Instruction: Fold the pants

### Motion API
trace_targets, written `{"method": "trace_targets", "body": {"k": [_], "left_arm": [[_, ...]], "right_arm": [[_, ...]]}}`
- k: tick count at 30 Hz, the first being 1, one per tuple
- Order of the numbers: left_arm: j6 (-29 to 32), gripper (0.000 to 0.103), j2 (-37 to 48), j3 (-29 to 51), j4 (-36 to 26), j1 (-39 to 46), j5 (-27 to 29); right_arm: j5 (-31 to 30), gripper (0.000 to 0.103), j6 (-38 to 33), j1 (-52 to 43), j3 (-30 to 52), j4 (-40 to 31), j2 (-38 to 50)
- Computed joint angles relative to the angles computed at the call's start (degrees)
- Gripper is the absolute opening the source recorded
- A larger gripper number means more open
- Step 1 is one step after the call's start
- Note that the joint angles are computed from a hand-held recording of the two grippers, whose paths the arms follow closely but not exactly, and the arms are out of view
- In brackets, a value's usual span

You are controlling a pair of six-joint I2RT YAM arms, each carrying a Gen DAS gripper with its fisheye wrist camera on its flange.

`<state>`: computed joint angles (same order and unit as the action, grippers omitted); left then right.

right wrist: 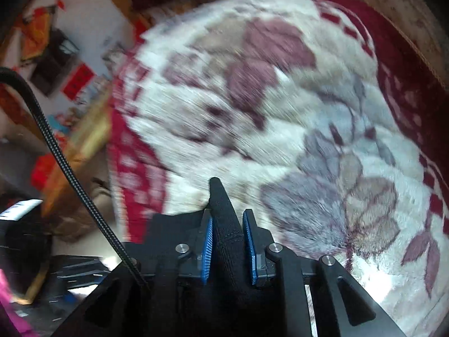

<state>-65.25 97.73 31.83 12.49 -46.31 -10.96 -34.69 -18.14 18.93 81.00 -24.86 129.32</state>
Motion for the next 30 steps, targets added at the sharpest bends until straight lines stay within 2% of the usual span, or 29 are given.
{"method": "trace_targets", "body": {"k": [1,4,7,8,10,14,18,20,24,26,29,30], "left_arm": [[-0.3,0.044,-0.9,-0.5,-0.9,-0.2,-0.8],[-2.1,0.044,-5.9,-1.9,-4.8,-1.5,-5.0],[-2.0,0.046,-9.1,-2.5,-5.3,-1.8,-6.4],[-1.7,0.047,-10.2,-2.3,-6.0,-2.3,-7.0],[-0.8,0.056,-11.3,-2.2,-6.0,-3.1,-7.7],[1.9,0.056,-6.3,4.4,-7.2,-4.2,-7.1],[4.0,0.056,1.8,12.8,-9.5,-4.8,-6.3],[3.9,0.056,5.9,17.0,-13.2,-5.3,-5.8],[3.4,0.056,9.5,20.4,-18.0,-7.1,-7.9],[3.6,0.056,10.1,21.6,-20.4,-8.2,-9.2],[2.8,0.056,10.4,21.5,-20.8,-8.8,-9.7],[2.7,0.056,10.4,21.6,-20.9,-9.1,-10.3]], "right_arm": [[-1.3,0.022,1.1,-0.6,0.3,-0.4,-0.3],[-4.3,0.025,1.3,-3.1,-0.4,-3.1,-4.5],[-8.2,0.026,-1.0,-8.5,-4.0,-6.4,-11.5],[-9.4,0.027,-2.4,-11.5,-5.7,-8.4,-14.2],[-10.9,0.030,-5.1,-17.2,-9.4,-11.4,-18.5],[-11.0,0.035,-13.6,-31.9,-15.0,-18.8,-23.1],[-10.6,0.036,-21.1,-43.6,-14.0,-28.1,-16.9],[-10.6,0.036,-23.2,-46.0,-13.3,-31.0,-12.3],[-18.1,0.036,-25.2,-46.5,-12.8,-34.3,-5.0],[-22.0,0.036,-22.9,-45.7,-13.4,-32.1,-4.2],[-24.5,0.035,-10.1,-45.6,-16.6,-19.0,-4.6],[-24.6,0.035,-8.1,-45.6,-16.7,-17.5,-3.9]]}}
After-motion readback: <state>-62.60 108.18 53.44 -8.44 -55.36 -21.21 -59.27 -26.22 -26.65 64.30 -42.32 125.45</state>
